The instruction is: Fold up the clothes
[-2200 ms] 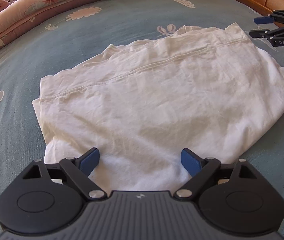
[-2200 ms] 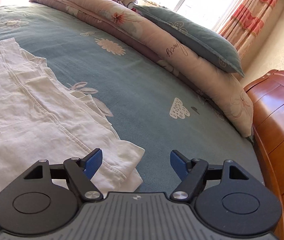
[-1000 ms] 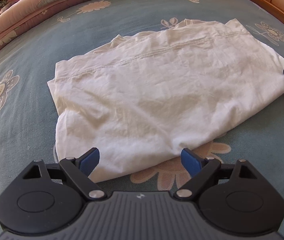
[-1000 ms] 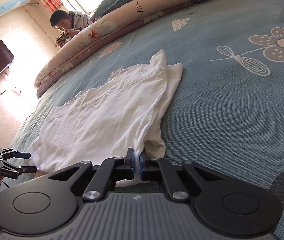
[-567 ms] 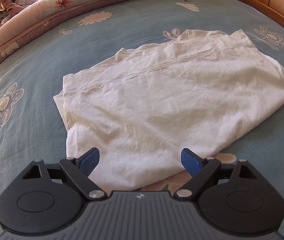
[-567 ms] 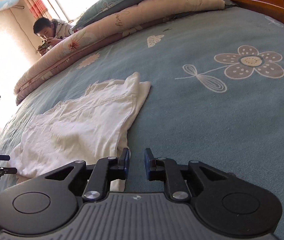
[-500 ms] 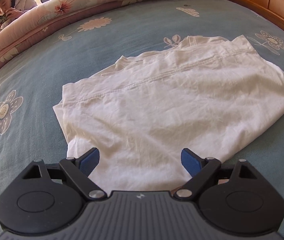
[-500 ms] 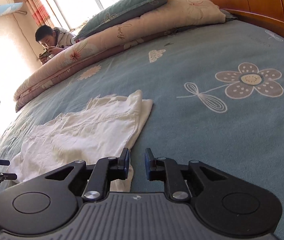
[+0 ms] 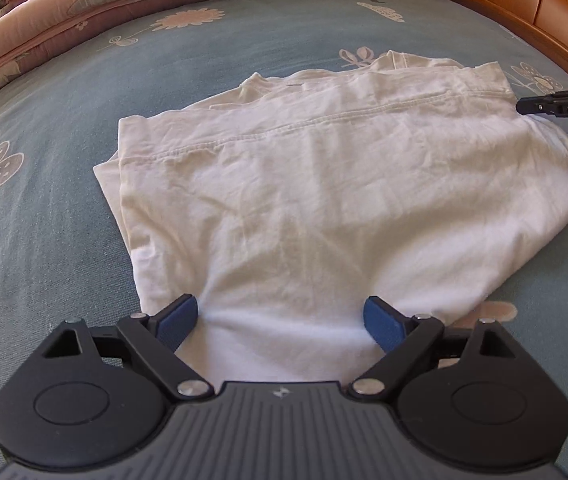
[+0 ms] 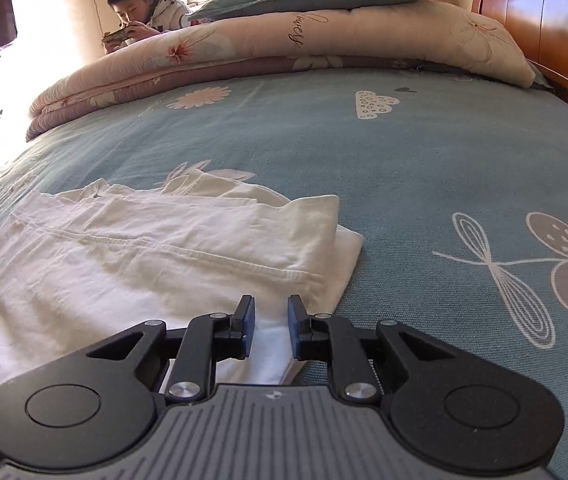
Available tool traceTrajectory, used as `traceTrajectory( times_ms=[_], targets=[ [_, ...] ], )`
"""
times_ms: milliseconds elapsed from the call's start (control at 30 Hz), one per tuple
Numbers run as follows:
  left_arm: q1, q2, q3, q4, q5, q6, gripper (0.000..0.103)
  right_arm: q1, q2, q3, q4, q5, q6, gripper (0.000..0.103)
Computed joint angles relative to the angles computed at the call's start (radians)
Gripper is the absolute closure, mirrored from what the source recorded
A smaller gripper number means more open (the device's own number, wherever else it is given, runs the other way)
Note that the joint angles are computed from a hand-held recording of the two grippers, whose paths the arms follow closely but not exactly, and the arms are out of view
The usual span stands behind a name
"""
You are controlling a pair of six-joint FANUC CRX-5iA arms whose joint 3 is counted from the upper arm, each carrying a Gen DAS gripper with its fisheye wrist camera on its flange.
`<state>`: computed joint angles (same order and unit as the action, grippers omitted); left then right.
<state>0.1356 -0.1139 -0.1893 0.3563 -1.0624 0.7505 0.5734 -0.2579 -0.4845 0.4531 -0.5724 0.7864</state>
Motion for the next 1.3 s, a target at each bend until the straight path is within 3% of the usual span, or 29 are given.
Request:
traceTrajectory(
  times_ms=[67, 100, 167, 300, 467, 667, 767, 833, 900, 967, 1133, 1200, 1300],
  targets=[
    [-0.019, 0.008, 0.051, -0.056, -0.032, 0.032, 0.013, 0.026, 0.023, 0.007, 0.128, -0.091, -0.08, 0.077],
    [-0.027, 0.006, 0.063, -0.062, -0.02, 0.026, 0.013, 0.026, 0.025, 0.017, 0.127, -0.105, -0.083, 0.075],
    [-0.041, 0.0, 0.063, -0.03, 0.053, -0.029, 0.013, 0.02, 0.011, 0.02, 0.131, -0.07, -0.092, 0.075],
    [-0.079, 0.102, 0.138, 0.036, 0.137, 0.002, 0.013, 0.014, 0.056, 0.066, 0.166, -0.027, -0.092, 0.07],
    [-0.104, 0.244, 0.223, 0.011, 0.182, 0.128, 0.013, -0.008, 0.186, 0.154, 0.147, -0.071, -0.087, 0.07],
    [-0.08, 0.31, 0.234, 0.056, 0.224, 0.185, 0.012, -0.059, 0.213, 0.156, 0.091, 0.005, -0.112, 0.069],
    [-0.093, 0.323, 0.304, -0.027, 0.17, 0.269, 0.013, -0.059, 0.225, 0.191, 0.057, -0.029, -0.083, 0.068],
    [-0.098, 0.291, 0.313, -0.075, 0.175, 0.306, 0.013, -0.049, 0.22, 0.208, 0.056, -0.063, -0.084, 0.067],
    [-0.071, 0.257, 0.293, -0.006, 0.151, 0.252, 0.013, -0.028, 0.177, 0.188, 0.075, -0.066, -0.104, 0.052],
    [-0.04, 0.216, 0.261, 0.075, 0.123, 0.198, 0.013, 0.0, 0.121, 0.168, 0.062, -0.067, -0.083, 0.045],
    [0.021, 0.181, 0.166, 0.266, -0.016, 0.087, 0.012, 0.085, 0.007, 0.133, 0.022, -0.11, -0.043, 0.041],
    [0.032, 0.175, 0.132, 0.263, -0.03, 0.111, 0.012, 0.114, -0.019, 0.122, 0.015, -0.128, -0.048, 0.041],
    [0.043, 0.158, 0.114, 0.144, -0.007, 0.198, 0.013, 0.15, -0.051, 0.097, 0.049, -0.163, -0.101, 0.041]
  ],
)
